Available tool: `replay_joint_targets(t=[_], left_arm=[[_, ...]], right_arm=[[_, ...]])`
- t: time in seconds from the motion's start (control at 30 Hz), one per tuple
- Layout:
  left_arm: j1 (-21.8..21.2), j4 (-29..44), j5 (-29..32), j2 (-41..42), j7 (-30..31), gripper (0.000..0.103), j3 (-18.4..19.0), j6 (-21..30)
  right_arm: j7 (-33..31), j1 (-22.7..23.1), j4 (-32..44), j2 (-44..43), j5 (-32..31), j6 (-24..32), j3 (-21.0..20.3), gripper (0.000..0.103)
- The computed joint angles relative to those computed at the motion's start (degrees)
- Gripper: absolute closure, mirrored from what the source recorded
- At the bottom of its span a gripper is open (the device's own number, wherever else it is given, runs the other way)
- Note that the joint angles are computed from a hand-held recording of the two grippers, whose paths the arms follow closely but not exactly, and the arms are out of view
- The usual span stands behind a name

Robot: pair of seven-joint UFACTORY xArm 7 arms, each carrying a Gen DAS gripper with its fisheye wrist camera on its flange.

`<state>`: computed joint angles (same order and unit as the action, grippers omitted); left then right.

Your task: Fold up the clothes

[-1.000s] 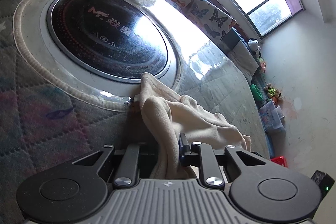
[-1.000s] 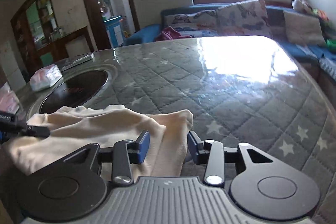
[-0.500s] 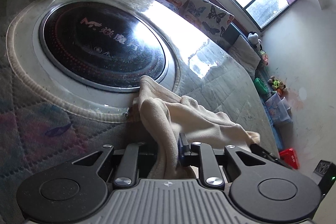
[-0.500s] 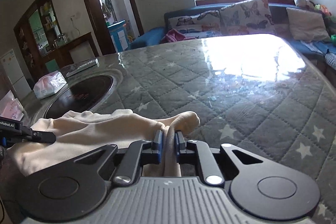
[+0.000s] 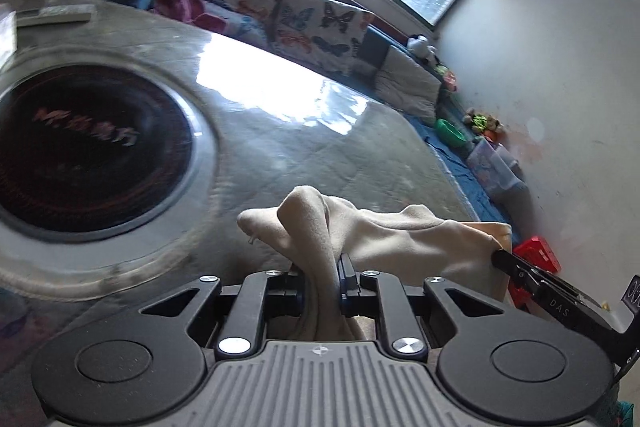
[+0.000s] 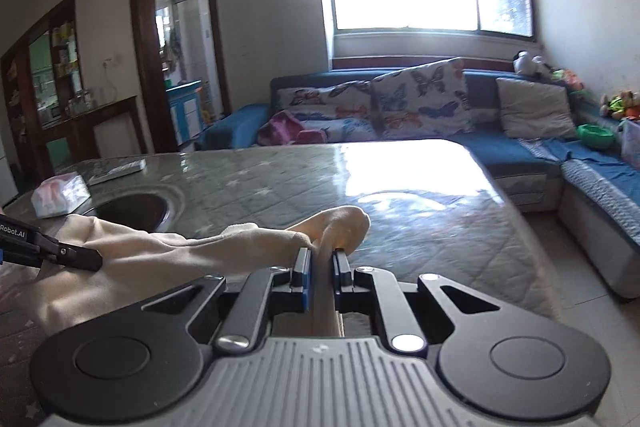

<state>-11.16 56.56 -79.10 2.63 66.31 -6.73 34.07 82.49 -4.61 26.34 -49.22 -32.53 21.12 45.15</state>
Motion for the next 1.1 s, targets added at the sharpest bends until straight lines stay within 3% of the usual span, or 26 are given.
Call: replay_joint_targets(t=[0.23,0.47,0.8,1.1], left_arm=[[-2.82,4.51,1.30,3.52,-1.22,0.086,-2.92,1.28],[-5.33,8.90,4.50,7.06,-3.44,0.086,-5.57,1.61],[-6.57,14.92,18.09,14.20,-13.30,0.086,-7.79,0.28],[-3.75,15.44,25.10,15.79,-15.14,0.082,-9.18,4.51]], right_arm=[[-4.07,8.38,-3.70,-8.01,1.94,12.54,-6.19,0.094],[-7.28,12.45,-7.22,-14.07,2.52,20.57,-10.92,0.094],[-7.25,10.48,-10.93,-10.25,2.58,18.03,-14.23,0.094],[-7.57,12.36,-12.39,-5.89,3.39,17.70,-16.25,0.093]])
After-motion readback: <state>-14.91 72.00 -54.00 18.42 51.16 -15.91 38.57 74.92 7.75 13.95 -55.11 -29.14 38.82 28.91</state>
